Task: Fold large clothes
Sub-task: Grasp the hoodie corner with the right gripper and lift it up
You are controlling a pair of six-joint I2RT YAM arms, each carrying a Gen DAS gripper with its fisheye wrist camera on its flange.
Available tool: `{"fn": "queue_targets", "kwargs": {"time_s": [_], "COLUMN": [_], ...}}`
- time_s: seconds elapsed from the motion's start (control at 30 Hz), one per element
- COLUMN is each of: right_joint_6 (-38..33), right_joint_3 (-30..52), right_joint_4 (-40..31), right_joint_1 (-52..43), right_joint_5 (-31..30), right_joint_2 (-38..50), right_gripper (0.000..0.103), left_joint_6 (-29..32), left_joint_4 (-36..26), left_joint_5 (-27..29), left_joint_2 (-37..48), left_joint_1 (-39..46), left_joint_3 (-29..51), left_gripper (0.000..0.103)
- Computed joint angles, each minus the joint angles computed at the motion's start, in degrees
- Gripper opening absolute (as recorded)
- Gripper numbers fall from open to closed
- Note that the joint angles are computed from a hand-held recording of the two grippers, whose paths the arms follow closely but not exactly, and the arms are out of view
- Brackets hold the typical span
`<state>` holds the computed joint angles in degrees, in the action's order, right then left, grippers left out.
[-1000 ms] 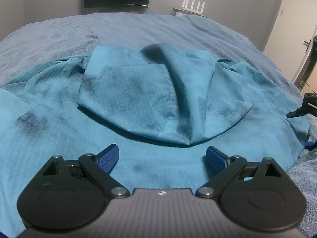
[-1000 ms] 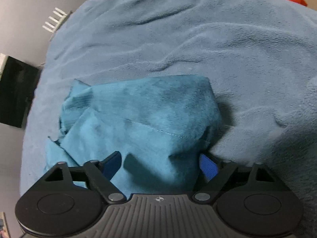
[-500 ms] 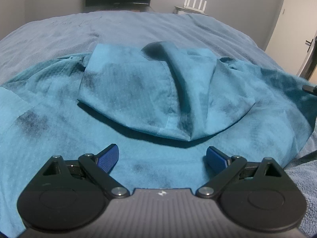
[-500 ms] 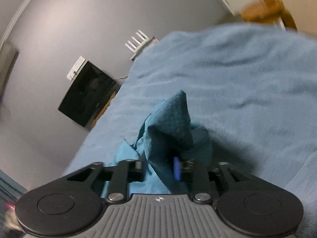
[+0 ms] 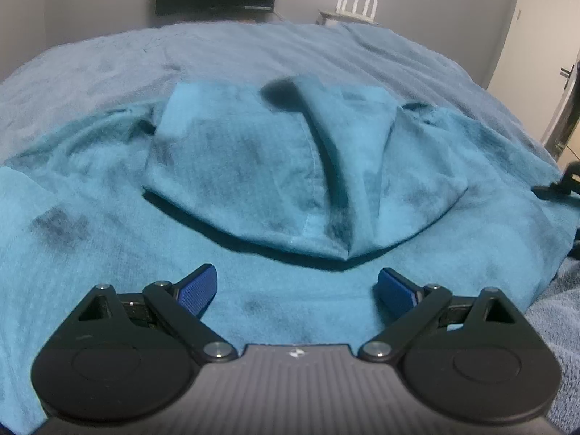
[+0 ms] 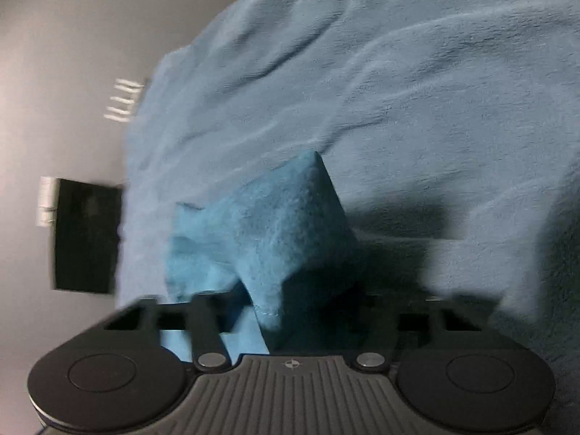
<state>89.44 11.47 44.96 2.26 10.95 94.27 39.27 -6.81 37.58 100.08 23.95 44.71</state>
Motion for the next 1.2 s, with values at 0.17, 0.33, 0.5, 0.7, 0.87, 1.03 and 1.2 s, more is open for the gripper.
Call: {"fn": "queue_targets", "kwargs": {"time_s": [0.17, 0.33, 0.5, 0.7, 0.87, 1.03, 1.2], "right_joint_6": [-9.71, -17.55, -21.39, -33.91, -42.08, -51.79, -61.10], "right_joint_3": [-2.46, -1.83, -5.75, -2.97, -1.34, 1.14, 6.92], "right_joint_4": [3.16, 4.39, 7.31, 8.91, 4.25, -0.57, -9.71], "right_joint_1": [7.36, 8.80, 8.91, 14.21, 16.59, 23.27, 35.86], "right_joint_5": [8.06, 8.88, 7.81, 10.39, 11.90, 16.90, 24.98], "right_joint_2": [-7.69, -9.87, -14.20, -14.03, -19.21, -23.27, -26.63], "right_gripper": [0.017, 0.015, 0.014, 0.014, 0.014, 0.014, 0.013], "left_joint_6": [-5.13, -4.57, 10.39, 10.68, -5.38, -13.02, -2.07], "left_joint_4": [9.90, 17.11, 29.28, 30.22, 45.46, 37.35, 25.00], "left_joint_5": [3.94, -6.45, -12.77, -8.37, -1.04, -20.33, -24.67], "left_joint_2": [-5.72, -6.83, -5.89, -6.52, -9.12, -0.72, 7.72], "left_joint_1": [-0.77, -9.81, -15.03, -12.96, -8.81, -13.72, -16.20], "left_joint_3": [-4.88, -8.10, -19.69, -20.31, -22.71, -11.10, -4.15], "left_gripper": [0.095, 0.095, 0.087, 0.086, 0.093, 0.093, 0.092]}}
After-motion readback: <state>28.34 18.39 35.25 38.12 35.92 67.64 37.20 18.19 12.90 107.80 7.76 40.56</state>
